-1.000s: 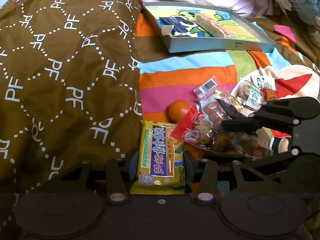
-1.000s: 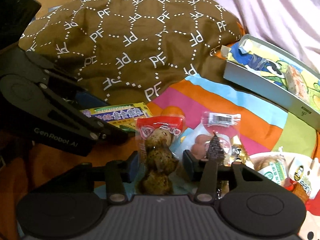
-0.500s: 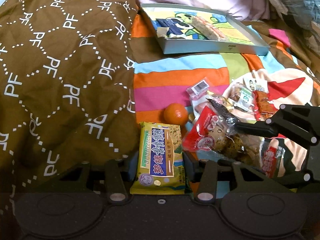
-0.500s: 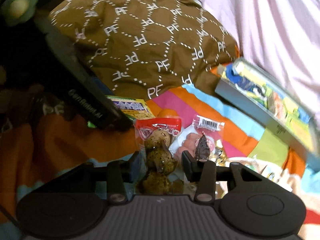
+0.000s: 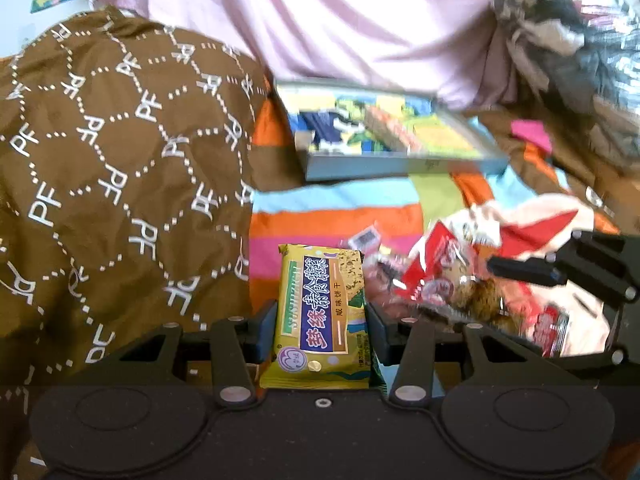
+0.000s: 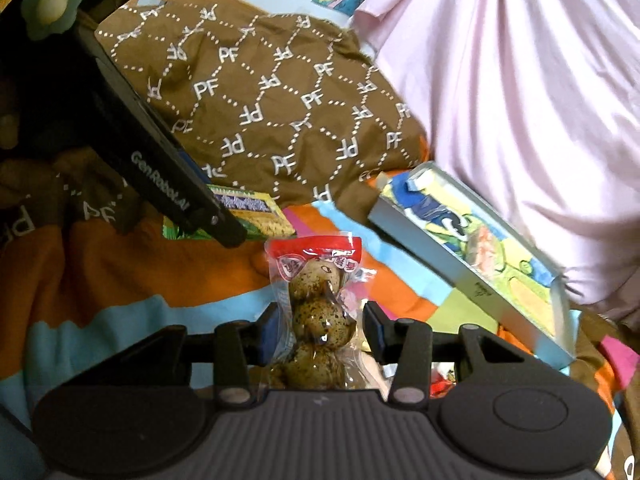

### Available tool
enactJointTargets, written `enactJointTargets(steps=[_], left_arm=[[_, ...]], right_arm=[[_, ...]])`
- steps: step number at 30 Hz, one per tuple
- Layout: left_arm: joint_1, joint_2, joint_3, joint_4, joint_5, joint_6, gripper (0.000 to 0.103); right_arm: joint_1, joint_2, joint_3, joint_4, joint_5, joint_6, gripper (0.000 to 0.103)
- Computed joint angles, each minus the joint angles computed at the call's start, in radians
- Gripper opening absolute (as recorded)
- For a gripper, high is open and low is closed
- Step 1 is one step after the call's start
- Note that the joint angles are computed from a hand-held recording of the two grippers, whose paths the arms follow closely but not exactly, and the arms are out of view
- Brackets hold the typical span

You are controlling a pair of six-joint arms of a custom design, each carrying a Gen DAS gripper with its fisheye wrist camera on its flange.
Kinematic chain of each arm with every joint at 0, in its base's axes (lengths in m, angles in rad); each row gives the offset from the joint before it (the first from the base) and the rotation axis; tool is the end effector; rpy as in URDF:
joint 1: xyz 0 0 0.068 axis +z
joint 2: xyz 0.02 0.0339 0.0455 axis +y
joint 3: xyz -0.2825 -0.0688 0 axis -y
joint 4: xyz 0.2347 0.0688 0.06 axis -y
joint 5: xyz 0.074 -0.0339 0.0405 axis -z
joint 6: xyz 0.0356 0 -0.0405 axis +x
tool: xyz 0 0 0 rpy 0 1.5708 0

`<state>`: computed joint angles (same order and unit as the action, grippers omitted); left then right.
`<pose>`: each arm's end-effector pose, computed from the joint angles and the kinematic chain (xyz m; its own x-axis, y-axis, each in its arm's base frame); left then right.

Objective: Organize snacks
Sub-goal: 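Carry biscuit pack and quail-egg pack into grey tray and release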

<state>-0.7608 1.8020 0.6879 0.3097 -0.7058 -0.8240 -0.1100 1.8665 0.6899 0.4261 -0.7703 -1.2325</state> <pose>0.2420 -0.1985 0.1315 -0.5004 -0.2948 -0.8140 -0.2478 0.9497 -0.1915 0.3215 -0.0106 0.1222 0.1782 -0.7008 -0.6907 -0.7813 0.3259 -0.5323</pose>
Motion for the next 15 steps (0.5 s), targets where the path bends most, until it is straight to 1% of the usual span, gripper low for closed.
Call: enactJointTargets(steps=[4, 6, 9, 13, 15], left_arm=[[-0.022, -0.004, -0.006, 0.033, -0.064, -0.010, 0.049], [-0.027, -0.003, 0.004, 0.030, -0.098, -0.017, 0.049], [-0.009, -0.003, 0.031, 0.021, -0.112, -0.017, 0.049], [0.054, 0.012, 0.095, 0.032, -0.086, 0.024, 0.049], [0.105, 0.028, 0.145, 0.055, -0.045, 0.037, 0.049]], right_arm=[[-0.017, 0.002, -0.025, 0.069, -0.026, -0.005, 0.048], [-0.027, 0.007, -0.031, 0.106, -0.043, -0.001, 0.048], [-0.027, 0.021, -0.010, 0.140, -0.056, 0.032, 0.048], [-0.025, 0.055, 0.050, 0.172, -0.066, 0.075, 0.048], [-0.015, 0.075, 0.100, 0.178, -0.065, 0.105, 0.048]])
